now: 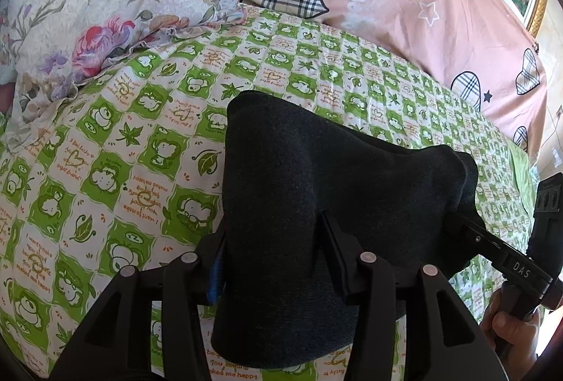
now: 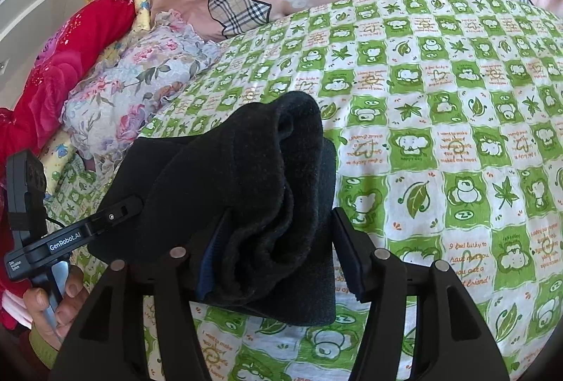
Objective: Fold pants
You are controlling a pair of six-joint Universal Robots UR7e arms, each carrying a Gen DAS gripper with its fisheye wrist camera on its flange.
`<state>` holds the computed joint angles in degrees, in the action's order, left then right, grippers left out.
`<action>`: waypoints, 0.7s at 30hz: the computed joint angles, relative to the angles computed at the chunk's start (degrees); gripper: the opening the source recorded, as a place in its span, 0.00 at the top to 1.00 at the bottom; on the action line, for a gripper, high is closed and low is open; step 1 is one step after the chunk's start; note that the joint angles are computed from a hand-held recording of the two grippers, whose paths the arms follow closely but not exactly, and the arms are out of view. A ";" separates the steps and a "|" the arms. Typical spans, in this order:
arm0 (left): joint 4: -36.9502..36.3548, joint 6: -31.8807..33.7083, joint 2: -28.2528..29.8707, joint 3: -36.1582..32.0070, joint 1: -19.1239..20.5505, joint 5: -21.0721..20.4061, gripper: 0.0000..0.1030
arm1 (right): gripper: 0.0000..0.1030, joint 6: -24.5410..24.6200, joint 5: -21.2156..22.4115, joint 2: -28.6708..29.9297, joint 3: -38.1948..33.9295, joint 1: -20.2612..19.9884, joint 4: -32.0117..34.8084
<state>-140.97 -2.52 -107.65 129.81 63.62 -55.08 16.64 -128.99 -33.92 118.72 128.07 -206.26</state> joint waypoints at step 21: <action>4.49 -2.66 -6.32 3.01 -3.77 5.44 0.26 | 0.22 2.69 -6.33 0.36 2.45 2.82 -3.80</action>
